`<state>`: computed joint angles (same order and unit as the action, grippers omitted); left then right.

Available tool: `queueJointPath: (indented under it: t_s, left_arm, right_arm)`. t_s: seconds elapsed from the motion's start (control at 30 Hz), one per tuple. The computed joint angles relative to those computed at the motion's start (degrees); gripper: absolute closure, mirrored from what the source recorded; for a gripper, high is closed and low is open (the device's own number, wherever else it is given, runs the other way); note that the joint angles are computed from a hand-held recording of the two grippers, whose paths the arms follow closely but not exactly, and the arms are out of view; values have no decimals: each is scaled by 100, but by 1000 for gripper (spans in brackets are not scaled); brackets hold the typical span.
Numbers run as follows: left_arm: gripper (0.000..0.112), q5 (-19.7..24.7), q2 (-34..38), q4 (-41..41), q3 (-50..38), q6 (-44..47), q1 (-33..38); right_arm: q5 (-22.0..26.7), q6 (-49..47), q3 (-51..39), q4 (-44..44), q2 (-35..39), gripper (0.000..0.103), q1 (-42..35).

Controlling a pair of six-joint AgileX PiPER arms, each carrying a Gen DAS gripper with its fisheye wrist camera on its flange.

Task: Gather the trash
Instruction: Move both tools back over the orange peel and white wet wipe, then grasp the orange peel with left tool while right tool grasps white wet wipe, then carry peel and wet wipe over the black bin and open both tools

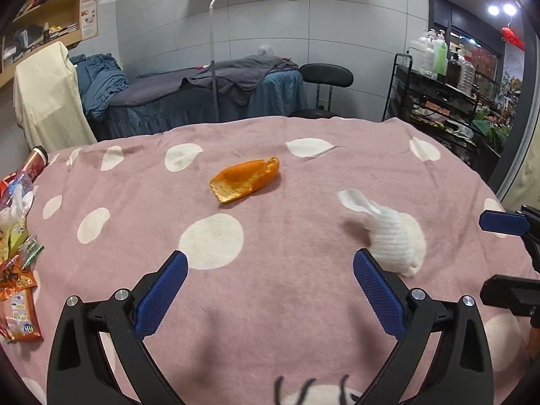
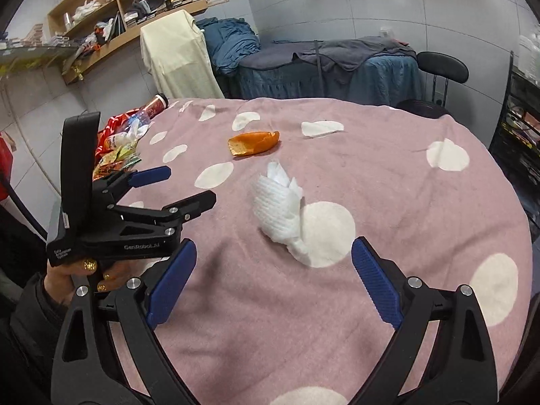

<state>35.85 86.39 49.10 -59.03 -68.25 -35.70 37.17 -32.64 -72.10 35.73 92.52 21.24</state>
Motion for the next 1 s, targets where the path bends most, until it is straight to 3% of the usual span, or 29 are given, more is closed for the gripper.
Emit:
queueJointPath:
  t_s: [0.17,0.23,0.3,0.47,0.6,0.7,0.87,0.93,1.0]
  left_arm:
    - [15,-638,256,-517,-218,784,942]
    - [15,-870,427,-1056,-455,1514,1246]
    - [15,-873,676,-1282,-768,1994,1358]
    - [15,-773,1400,-1282,-1521,2926,1360]
    - [16,-617,1917,-2187,-2136,4088,1553]
    - [29,-377,2228,-2851,-2561,4798,1634]
    - [59,-453,2227,-3677,-2591,5319,1757]
    - [71,-524,2142,-3679,-2464,5235,1735]
    - [76,-522,2080,-3410,-2381,4904,1651]
  right_arm:
    - [243,608,-944,-648,855,23,344]
    - [292,838,-1264,-871,1171,27,433]
    - [379,863,-1464,-857,1389,34,423]
    - [329,848,-1538,-946,1635,67,427]
    - [290,353,-1357,-260,1609,73,221]
    - [243,167,-1303,3,1634,73,155]
    - [236,-1,-1266,289,1621,73,77]
    - [210,-64,-1229,394,1595,73,44]
    - [188,-122,-1164,458,1550,73,21]
